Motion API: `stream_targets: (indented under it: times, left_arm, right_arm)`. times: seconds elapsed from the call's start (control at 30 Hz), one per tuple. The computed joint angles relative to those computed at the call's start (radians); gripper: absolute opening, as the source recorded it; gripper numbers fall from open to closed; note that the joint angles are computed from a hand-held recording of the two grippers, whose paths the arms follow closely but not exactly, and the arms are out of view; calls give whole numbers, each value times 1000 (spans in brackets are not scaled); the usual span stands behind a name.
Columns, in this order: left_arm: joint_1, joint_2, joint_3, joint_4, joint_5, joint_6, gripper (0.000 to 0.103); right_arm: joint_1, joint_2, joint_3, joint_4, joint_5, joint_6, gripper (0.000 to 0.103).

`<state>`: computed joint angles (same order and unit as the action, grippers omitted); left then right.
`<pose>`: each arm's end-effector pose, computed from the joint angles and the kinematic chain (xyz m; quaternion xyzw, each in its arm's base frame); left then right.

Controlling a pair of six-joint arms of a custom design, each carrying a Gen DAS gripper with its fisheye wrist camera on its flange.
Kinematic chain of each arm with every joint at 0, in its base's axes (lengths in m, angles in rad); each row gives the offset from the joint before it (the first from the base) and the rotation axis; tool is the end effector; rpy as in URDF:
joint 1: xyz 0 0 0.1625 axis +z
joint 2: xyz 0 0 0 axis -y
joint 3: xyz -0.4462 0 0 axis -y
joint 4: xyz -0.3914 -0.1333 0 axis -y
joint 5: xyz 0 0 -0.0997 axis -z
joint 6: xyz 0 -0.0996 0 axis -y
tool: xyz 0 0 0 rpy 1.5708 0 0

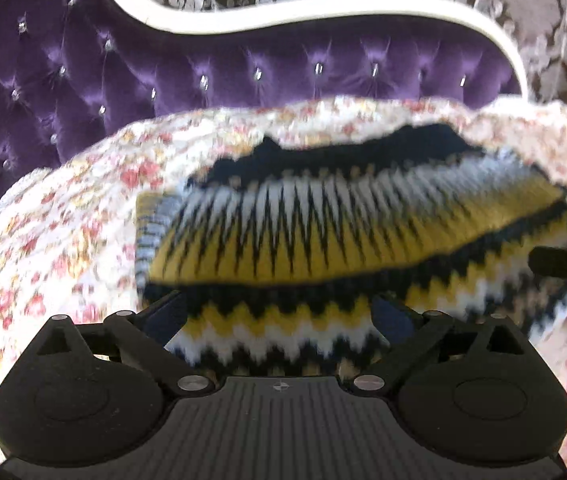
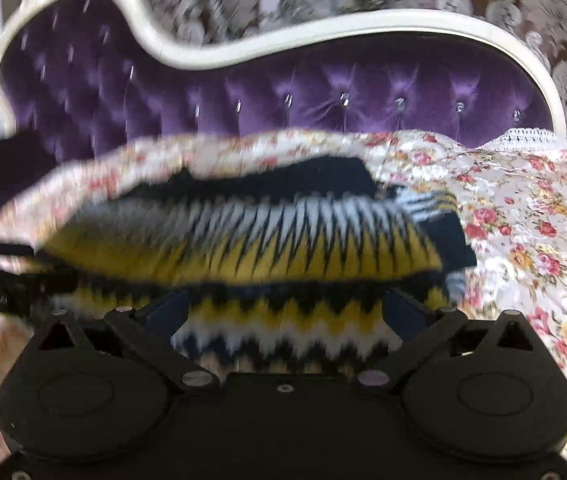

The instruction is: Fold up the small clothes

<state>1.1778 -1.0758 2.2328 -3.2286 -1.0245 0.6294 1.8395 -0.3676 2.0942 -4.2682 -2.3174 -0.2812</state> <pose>-0.0196 -0.5306 0.1700 0.3981 0.8463 -0.2061 0.2877 0.1887 -0.4379 -0.0228 0.0598 -0.8388 0.4324 0.3253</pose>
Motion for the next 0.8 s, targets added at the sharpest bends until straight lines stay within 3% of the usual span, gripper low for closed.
stream_targets:
  times: [0.1,0.23,0.43,0.8]
  left_arm:
    - [12,15,12,-8,23,1,103]
    - [35,0,-8,60,3,-68,103]
    - [16,20,1,30,49,-72,103]
    - [16,13,12,18,49,-86,103]
  right_arm:
    - [10,27,-14,42,-67,-16,103]
    - [-18,29,14,18,-23,38,103]
    - [-8,-20,14,170,-57,111,103]
    - [-13,11,11,85,-37,70,103]
